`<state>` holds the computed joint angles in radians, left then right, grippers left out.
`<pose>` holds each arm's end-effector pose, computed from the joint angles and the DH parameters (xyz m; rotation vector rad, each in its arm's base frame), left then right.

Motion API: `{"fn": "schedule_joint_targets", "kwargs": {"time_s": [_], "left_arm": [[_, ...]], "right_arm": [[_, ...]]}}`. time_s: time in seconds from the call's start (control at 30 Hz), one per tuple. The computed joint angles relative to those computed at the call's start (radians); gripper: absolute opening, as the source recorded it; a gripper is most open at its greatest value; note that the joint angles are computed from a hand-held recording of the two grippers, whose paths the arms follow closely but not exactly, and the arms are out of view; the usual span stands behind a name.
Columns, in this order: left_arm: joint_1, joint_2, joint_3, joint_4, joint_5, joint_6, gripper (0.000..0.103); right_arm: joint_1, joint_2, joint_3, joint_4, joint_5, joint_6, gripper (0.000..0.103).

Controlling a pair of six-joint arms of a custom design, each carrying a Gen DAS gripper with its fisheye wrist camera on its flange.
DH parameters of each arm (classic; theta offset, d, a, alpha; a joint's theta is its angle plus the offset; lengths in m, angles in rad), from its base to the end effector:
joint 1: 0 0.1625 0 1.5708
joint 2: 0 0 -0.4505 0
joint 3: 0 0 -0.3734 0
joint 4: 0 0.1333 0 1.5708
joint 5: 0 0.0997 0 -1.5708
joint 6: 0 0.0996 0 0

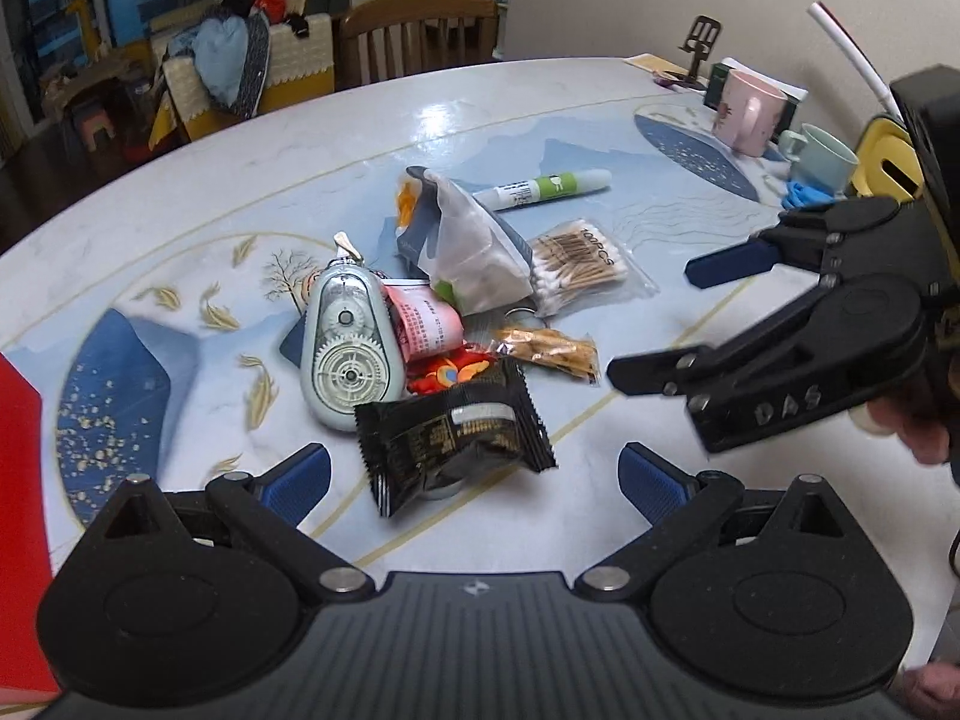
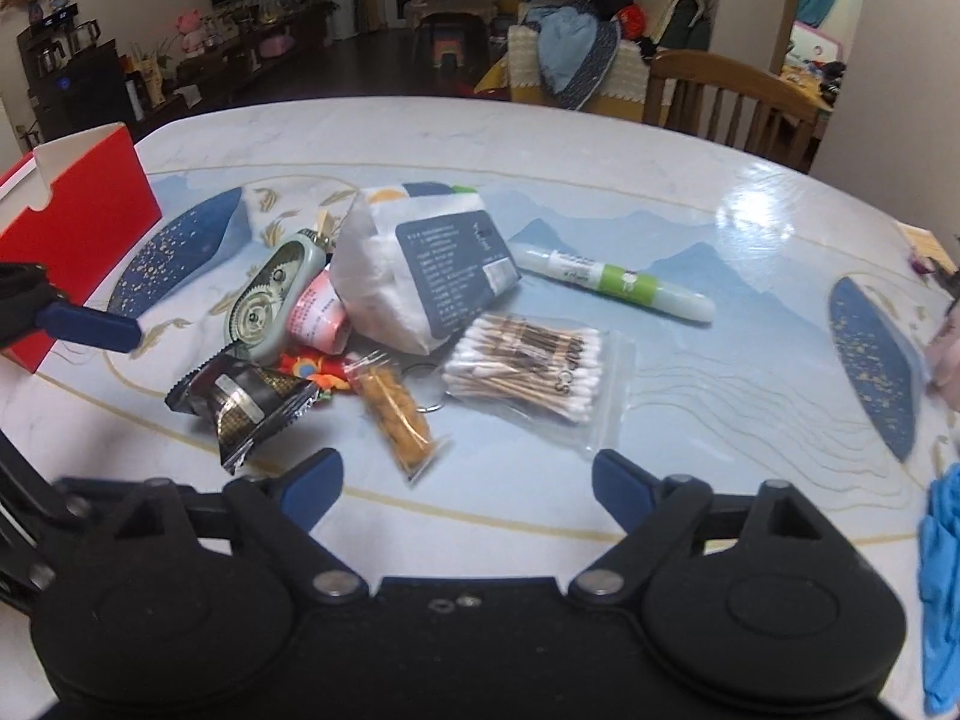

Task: Organize objects
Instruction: 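Withdraw both tools from the box back toward the cluttered items, then grasp the black snack packet with the left tool while the right tool grasps the small snack bag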

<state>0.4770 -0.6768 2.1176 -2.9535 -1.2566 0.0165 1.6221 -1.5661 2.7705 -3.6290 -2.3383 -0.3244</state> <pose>-0.3632 -0.3724 -0.0260 1.5069 2.4049 -0.1598 0.0772 -0.2518 0.2924 0.0135 -2.1812 0.8489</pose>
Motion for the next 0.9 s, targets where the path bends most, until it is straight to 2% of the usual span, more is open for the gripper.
{"fn": "schedule_joint_targets", "kwargs": {"time_s": [0.17,0.37,0.43,0.63,0.73,0.77,0.9], "left_arm": [[0.034,0.011,-0.044,0.043,-0.031,-0.074,0.103],[0.055,0.048,-0.107,0.144,-0.017,-0.144,0.102],[0.062,0.057,-0.120,0.160,-0.019,-0.161,0.102],[0.080,0.068,-0.140,0.170,-0.033,-0.192,0.100],[0.079,0.069,-0.145,0.178,-0.046,-0.185,0.088],[0.079,0.069,-0.148,0.186,-0.051,-0.185,0.081],[0.076,0.069,-0.145,0.186,-0.048,-0.183,0.071]], "right_arm": [[-0.065,0.002,0.008,-0.023,0.096,-0.099,0.081],[-0.082,0.054,0.001,-0.061,0.129,-0.203,0.075],[-0.090,0.073,-0.004,-0.071,0.127,-0.214,0.071],[-0.134,0.059,-0.008,-0.056,0.185,-0.205,0.061],[-0.140,0.069,-0.003,-0.072,0.201,-0.223,0.059],[-0.138,0.074,-0.003,-0.077,0.200,-0.227,0.059],[-0.126,0.111,0.001,-0.123,0.194,-0.256,0.052]]}}
